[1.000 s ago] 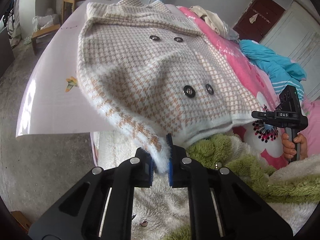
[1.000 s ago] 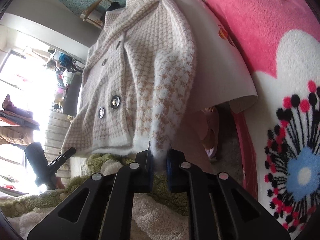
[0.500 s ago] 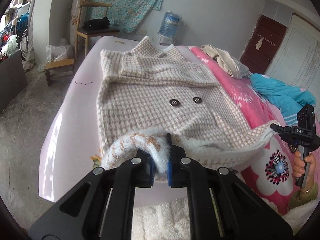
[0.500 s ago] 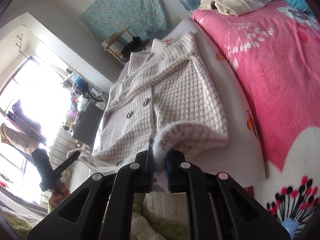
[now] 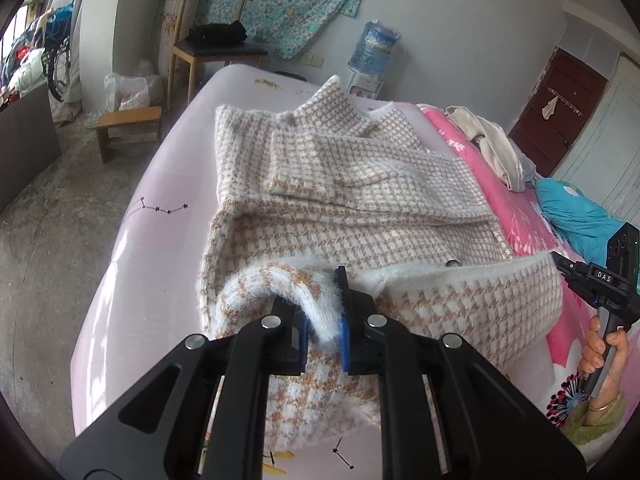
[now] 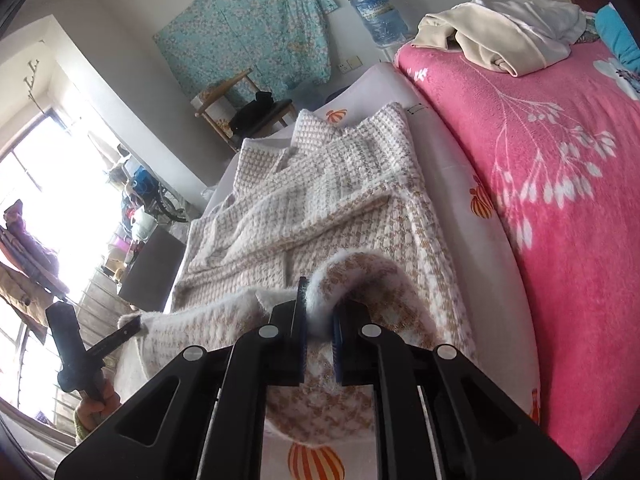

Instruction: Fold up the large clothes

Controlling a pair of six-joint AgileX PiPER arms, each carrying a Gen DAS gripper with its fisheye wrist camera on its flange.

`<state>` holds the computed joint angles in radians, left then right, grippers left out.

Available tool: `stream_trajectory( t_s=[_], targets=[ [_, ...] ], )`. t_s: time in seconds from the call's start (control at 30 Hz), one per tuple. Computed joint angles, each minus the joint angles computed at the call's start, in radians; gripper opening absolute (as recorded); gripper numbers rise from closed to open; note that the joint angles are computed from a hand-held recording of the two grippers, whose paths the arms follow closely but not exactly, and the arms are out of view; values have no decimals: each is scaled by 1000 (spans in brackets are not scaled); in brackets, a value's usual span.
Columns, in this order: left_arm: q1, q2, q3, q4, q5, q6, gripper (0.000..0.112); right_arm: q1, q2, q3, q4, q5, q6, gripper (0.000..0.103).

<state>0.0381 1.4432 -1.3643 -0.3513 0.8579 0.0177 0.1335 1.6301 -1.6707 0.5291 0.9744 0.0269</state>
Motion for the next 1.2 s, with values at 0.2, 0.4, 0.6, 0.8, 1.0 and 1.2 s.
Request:
stream_trajectory(
  t_s=[0.2,0.4,0.6,0.8,1.0,1.2],
  targets=[
    [58,91,-42,-32,17,-11,66,8,148,-114,-39,23,53,58],
    [123,32,-3,-203,12,119,66,16,128,-116,-34,9,18,58],
    [-28,-56,87,-386,97,378,67,238,11,-60,-164,8,-190,52],
    [-221,41,131,-82,-15,85,68,359,105,-41,-339,66,-101,43],
    [-149,-62,196,-177,-5,121,66,331,44,-8,-325,79,-21,45],
    [44,-233,367,-344,128,258,71,219,-159,174,-273,96,17,61]
  ],
)
